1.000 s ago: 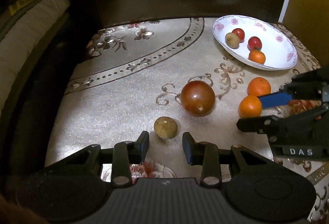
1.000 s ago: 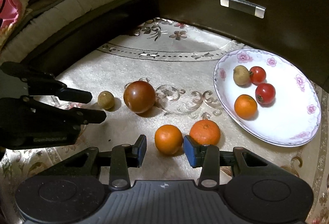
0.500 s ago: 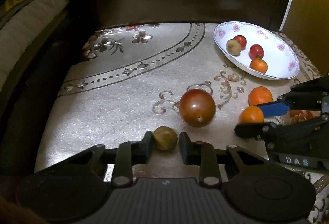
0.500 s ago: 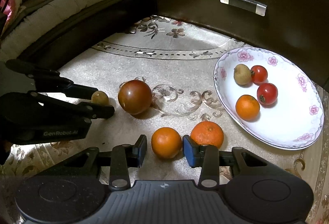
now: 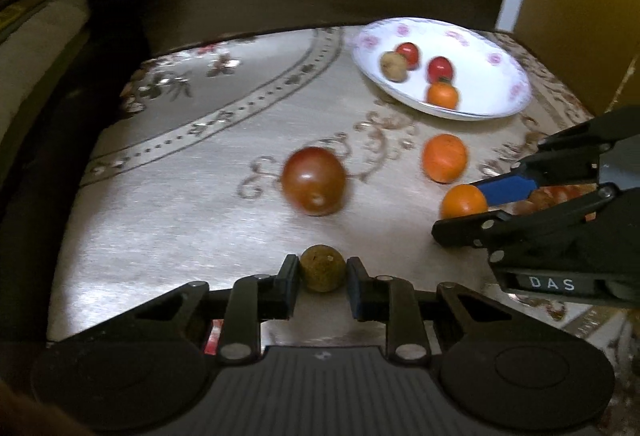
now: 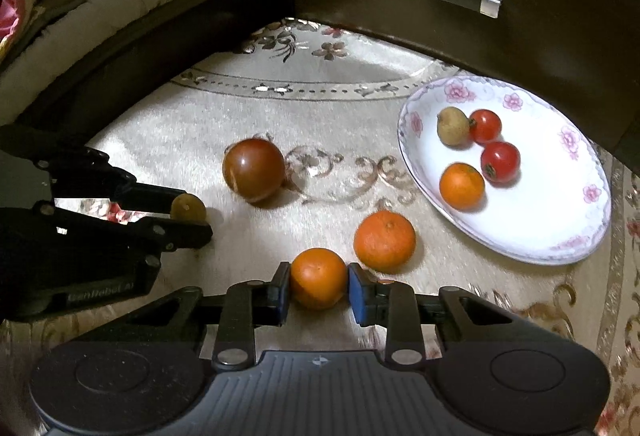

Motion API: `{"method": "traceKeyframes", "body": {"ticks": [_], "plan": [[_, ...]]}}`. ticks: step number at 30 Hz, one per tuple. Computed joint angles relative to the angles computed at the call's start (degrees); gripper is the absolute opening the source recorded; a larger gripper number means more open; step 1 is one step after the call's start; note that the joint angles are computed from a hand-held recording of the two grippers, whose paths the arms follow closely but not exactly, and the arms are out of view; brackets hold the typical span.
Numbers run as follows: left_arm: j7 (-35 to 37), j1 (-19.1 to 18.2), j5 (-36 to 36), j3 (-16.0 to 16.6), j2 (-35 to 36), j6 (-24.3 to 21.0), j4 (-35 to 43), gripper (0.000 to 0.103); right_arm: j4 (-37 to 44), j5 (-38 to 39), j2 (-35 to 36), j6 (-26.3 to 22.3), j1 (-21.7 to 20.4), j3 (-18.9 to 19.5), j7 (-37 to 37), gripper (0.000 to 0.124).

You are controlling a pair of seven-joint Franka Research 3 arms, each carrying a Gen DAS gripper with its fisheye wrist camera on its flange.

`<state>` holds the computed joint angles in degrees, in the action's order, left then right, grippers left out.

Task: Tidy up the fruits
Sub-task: 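Grasp the second tan fruit with the left tool while the right tool grasps an orange, then carry the tan fruit in the left tool and orange in the right tool over the plate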

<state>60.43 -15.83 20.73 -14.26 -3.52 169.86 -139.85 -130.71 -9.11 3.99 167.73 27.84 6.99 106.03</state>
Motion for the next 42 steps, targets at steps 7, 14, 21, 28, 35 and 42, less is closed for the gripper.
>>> {"method": "traceKeyframes", "body": {"ticks": [7, 14, 21, 28, 35, 42], "plan": [[10.3, -3.5, -10.4, -0.1, 0.1, 0.1, 0.1, 0.032, -4.4, -0.8, -4.4, -1.9, -1.6, 0.6, 0.9, 0.026], [14.6, -5.3, -12.6, -1.4, 1.0, -0.9, 2.3, 0.032, -8.5, -7.1, -9.5, -4.5, -4.6, 3.4, 8.4, 0.026], [13.3, -5.6, -9.4, -2.3, 2.1, -1.7, 5.0, 0.032, -10.7, -12.4, -13.3, -6.1, -7.7, 5.9, 15.6, 0.026], [11.4, -5.7, -6.6, -2.6, 3.4, -3.0, 7.2, 0.032, -11.0, -16.7, -14.8, -7.6, -10.2, 7.7, 21.3, 0.026], [9.0, -5.7, -3.4, -2.5, 5.3, -3.4, 9.5, 0.031, -10.4, -19.5, -14.5, -8.4, -11.2, 7.8, 24.5, 0.026], [6.9, -5.7, -0.6, -2.4, 6.5, -3.7, 11.0, 0.031, -9.7, -21.4, -13.9, -8.3, -11.4, 7.0, 26.4, 0.027]]}}
